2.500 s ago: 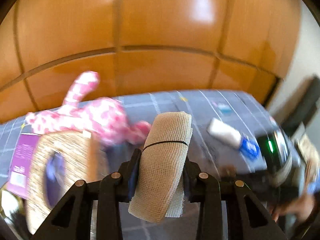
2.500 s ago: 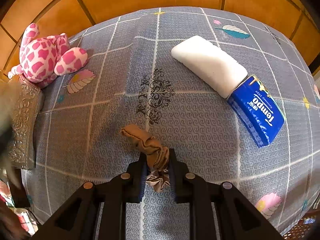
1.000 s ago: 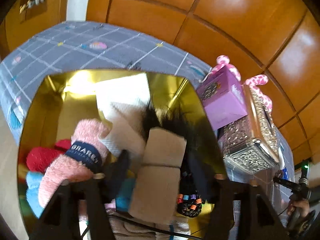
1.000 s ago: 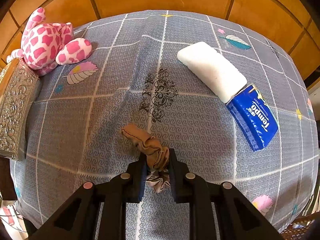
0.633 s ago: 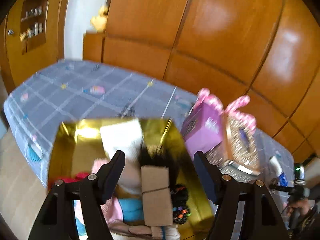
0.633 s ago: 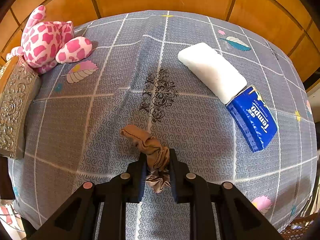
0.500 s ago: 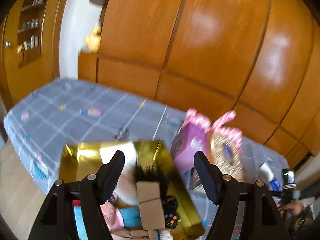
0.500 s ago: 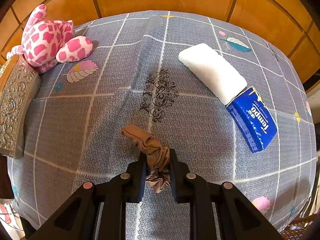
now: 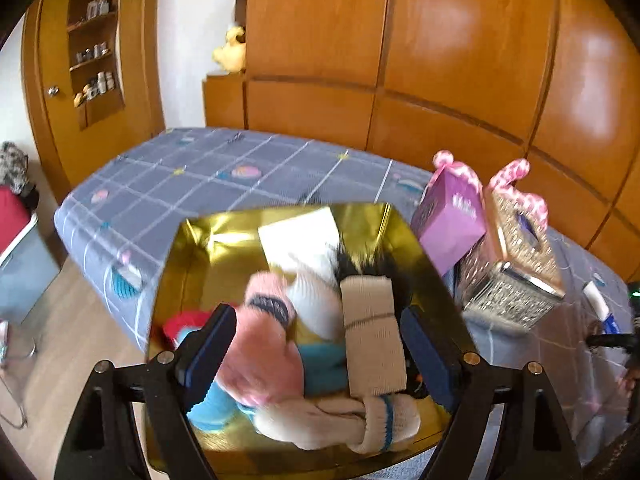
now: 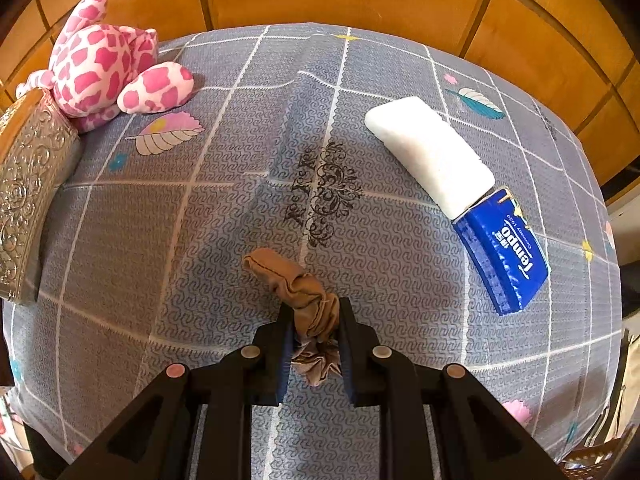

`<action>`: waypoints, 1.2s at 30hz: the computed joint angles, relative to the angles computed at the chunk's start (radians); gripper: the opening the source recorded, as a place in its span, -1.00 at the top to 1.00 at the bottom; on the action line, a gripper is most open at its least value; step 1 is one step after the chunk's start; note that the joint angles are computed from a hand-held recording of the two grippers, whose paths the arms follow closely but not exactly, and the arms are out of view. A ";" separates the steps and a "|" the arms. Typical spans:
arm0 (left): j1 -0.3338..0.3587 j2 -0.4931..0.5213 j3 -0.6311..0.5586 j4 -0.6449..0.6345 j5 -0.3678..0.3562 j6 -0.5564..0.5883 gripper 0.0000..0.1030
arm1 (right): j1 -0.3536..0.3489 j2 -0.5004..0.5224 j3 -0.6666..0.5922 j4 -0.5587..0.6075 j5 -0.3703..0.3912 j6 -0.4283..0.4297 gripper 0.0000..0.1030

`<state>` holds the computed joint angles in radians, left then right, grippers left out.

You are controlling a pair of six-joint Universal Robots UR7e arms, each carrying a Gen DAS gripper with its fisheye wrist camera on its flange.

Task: Organize soft objects
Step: 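Lower the bandage roll into the gold tray and open the left tool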

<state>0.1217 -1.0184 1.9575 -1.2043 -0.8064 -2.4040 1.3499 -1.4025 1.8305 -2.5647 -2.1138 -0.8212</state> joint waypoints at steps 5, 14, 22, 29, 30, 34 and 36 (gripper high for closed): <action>0.006 0.060 -0.036 0.072 -0.003 -0.020 -0.78 | 0.003 0.004 0.017 -0.046 -0.012 -0.020 0.60; 0.013 0.059 -0.016 0.028 -0.020 0.002 -0.83 | 0.019 -0.008 0.095 -0.182 -0.042 -0.075 0.62; 0.018 0.061 -0.010 0.004 -0.026 0.018 -0.83 | 0.014 -0.054 0.108 -0.068 -0.003 -0.020 0.62; 0.018 0.059 -0.006 0.001 -0.026 0.018 -0.83 | 0.029 -0.131 0.148 0.077 0.077 0.013 0.62; 0.019 0.057 -0.004 -0.001 -0.027 0.019 -0.83 | 0.036 -0.148 0.161 0.087 0.091 0.000 0.62; 0.023 0.051 0.006 -0.019 -0.031 0.025 -0.83 | 0.064 -0.220 0.202 0.157 0.165 -0.055 0.62; 0.024 0.051 0.008 -0.021 -0.033 0.025 -0.83 | 0.087 -0.250 0.217 0.197 0.201 -0.084 0.62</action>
<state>0.1458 -0.9679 1.9656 -1.2249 -0.8395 -2.3787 1.4372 -1.6522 2.0471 -2.3677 -1.9129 -0.9057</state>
